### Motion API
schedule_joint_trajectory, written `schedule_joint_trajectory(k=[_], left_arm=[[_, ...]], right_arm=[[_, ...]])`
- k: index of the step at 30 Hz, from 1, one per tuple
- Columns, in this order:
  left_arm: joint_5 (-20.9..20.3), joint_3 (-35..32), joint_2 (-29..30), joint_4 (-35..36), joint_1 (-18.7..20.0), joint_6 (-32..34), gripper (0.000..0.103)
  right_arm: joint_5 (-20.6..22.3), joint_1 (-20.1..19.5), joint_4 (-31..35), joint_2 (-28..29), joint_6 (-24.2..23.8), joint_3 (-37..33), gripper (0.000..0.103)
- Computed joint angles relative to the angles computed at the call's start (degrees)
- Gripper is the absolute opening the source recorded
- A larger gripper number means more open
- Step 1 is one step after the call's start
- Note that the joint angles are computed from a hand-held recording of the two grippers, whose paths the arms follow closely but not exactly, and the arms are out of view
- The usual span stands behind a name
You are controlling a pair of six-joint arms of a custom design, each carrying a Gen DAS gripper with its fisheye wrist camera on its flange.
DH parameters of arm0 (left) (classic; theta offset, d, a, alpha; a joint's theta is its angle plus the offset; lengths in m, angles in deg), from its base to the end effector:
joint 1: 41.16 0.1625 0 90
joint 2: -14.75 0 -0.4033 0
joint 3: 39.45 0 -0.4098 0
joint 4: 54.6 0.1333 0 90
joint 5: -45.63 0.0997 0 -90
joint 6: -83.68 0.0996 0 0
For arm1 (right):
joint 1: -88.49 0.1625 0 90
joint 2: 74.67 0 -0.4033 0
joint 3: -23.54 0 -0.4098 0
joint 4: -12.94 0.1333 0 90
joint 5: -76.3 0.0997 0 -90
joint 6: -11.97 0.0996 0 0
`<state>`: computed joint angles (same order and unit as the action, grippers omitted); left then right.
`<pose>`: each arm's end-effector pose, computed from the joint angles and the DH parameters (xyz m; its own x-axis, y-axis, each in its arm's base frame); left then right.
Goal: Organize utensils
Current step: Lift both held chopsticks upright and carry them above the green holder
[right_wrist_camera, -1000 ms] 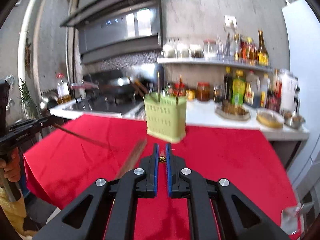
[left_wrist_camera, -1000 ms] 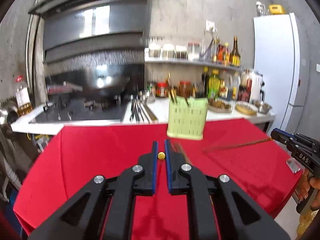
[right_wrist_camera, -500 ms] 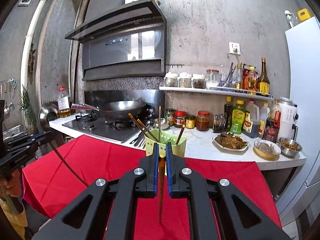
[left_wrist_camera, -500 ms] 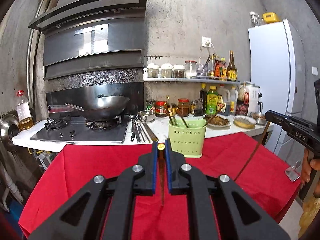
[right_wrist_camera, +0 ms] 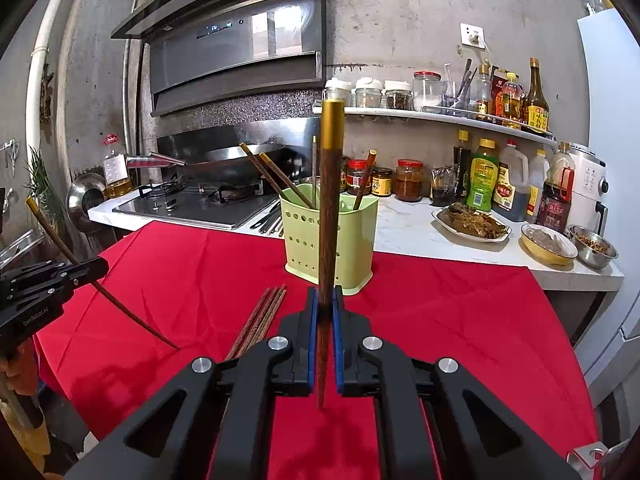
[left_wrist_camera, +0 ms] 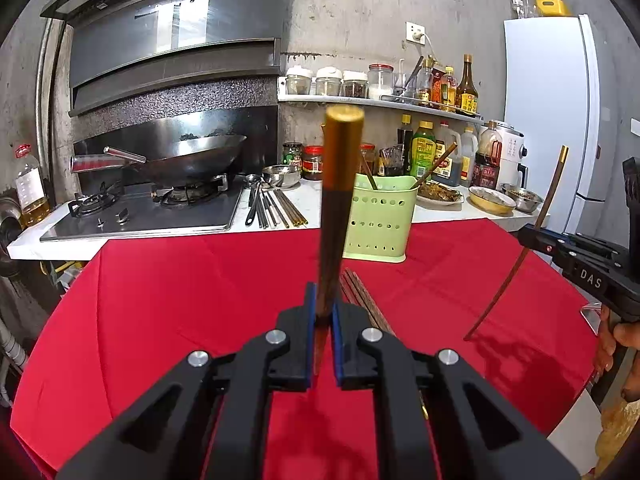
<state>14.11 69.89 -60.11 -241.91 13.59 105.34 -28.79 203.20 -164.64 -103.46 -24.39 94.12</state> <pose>-0.1306 -0.5628 0.3847 -0.7063 -0.1575 -0.6901 0.5641 0.4638 -0.6832 0.4309 -0.6795 0.0880 -0.5964 -0.5641 0.5711 -0.8010 0.3713 -0.4696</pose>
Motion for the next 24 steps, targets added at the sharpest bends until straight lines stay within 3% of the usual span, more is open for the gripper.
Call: schedule_joint_trajectory(k=[4, 11, 19, 24], left_arm=[[-1.09, -0.97, -0.06, 2.53, 0.51, -1.72, 0.006], [-3.24, -9.09, 3.53, 1.18, 0.74, 3.42, 0.006], [-11.17, -26.42, 12.46, 8.94, 3.71, 4.38, 0.006], [-11.05, -39.21, 20.78, 6.91, 4.31, 11.66, 0.006]], right_arm=[[0.42, -0.15, 0.11, 0.2, 0.08, -0.31, 0.007], [0.69, 0.23, 2.06, 2.99, -0.72, -7.27, 0.007], [3.62, 0.88, 9.68, 11.38, -0.41, -25.22, 0.007], [6.01, 1.58, 12.52, 17.0, -1.68, -37.74, 0.007]])
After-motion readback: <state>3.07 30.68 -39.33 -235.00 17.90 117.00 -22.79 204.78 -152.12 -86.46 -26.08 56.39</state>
